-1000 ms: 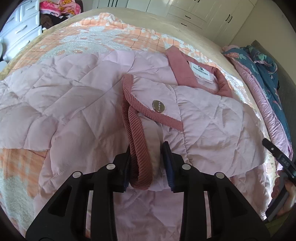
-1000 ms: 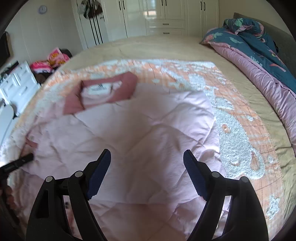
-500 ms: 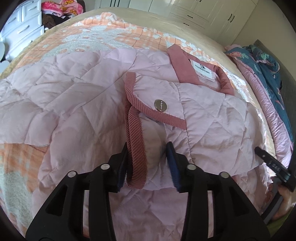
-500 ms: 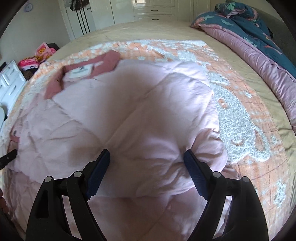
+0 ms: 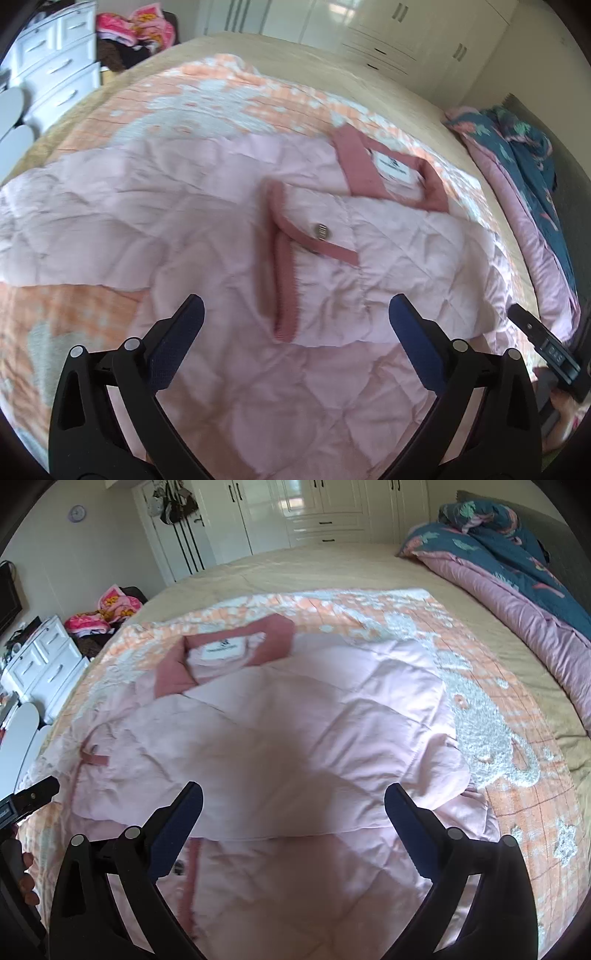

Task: Fold large clothes
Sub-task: 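Move the left gripper along the other sleeve toward its cuff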

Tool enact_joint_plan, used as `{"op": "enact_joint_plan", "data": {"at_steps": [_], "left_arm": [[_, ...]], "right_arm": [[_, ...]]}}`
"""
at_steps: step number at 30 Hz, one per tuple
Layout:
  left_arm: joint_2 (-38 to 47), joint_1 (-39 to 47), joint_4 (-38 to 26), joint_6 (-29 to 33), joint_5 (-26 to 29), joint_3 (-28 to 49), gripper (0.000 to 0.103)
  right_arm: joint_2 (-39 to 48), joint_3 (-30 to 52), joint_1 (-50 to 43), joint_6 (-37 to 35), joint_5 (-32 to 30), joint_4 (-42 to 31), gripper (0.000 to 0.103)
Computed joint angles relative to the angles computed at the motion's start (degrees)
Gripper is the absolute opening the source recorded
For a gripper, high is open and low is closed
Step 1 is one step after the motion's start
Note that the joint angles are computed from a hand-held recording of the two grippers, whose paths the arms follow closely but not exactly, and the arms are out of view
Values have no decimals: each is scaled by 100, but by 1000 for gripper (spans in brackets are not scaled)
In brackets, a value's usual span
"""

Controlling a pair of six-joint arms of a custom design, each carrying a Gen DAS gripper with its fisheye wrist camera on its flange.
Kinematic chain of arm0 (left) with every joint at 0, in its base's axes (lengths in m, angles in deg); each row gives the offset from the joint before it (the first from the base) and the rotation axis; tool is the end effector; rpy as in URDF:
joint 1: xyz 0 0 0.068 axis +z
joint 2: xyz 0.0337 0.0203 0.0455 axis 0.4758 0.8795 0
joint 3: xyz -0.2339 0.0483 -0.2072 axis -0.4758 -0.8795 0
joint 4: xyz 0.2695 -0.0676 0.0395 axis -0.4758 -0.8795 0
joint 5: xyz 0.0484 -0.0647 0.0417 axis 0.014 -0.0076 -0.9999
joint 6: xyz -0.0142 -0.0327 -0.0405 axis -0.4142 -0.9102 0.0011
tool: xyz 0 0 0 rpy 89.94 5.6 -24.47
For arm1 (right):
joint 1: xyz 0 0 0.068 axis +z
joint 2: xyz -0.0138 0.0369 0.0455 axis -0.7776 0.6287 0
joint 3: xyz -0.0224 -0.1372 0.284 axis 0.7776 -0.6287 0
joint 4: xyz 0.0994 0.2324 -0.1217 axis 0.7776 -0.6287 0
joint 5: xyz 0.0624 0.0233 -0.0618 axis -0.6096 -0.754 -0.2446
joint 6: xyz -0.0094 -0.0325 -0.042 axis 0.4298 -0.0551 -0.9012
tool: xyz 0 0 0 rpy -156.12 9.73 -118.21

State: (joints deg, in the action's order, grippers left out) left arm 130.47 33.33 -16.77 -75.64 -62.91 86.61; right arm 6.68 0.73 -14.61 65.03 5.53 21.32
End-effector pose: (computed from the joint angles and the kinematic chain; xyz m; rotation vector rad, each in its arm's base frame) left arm 0.2862 0.0105 0.1717 0.2058 2.5366 -0.4407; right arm 0.1822 0.1143 0.1714 0.5208 2.4006 0.0383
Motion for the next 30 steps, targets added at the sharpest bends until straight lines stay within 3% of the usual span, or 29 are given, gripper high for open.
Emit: {"op": "enact_joint_plan", "data": {"at_steps": [10,18,30], "left_arm": [[-39,1016,-240,328,171,199,94],[60,1831,-294,548,440,404,94],[496,2727,-90,540,239,919,94]], "right_arm": [[391,912,797,297,521,-434,99],[1141,1880,1177,167,678,-629,99],[2323,3228,1519,-283,636,-464,99]]}}
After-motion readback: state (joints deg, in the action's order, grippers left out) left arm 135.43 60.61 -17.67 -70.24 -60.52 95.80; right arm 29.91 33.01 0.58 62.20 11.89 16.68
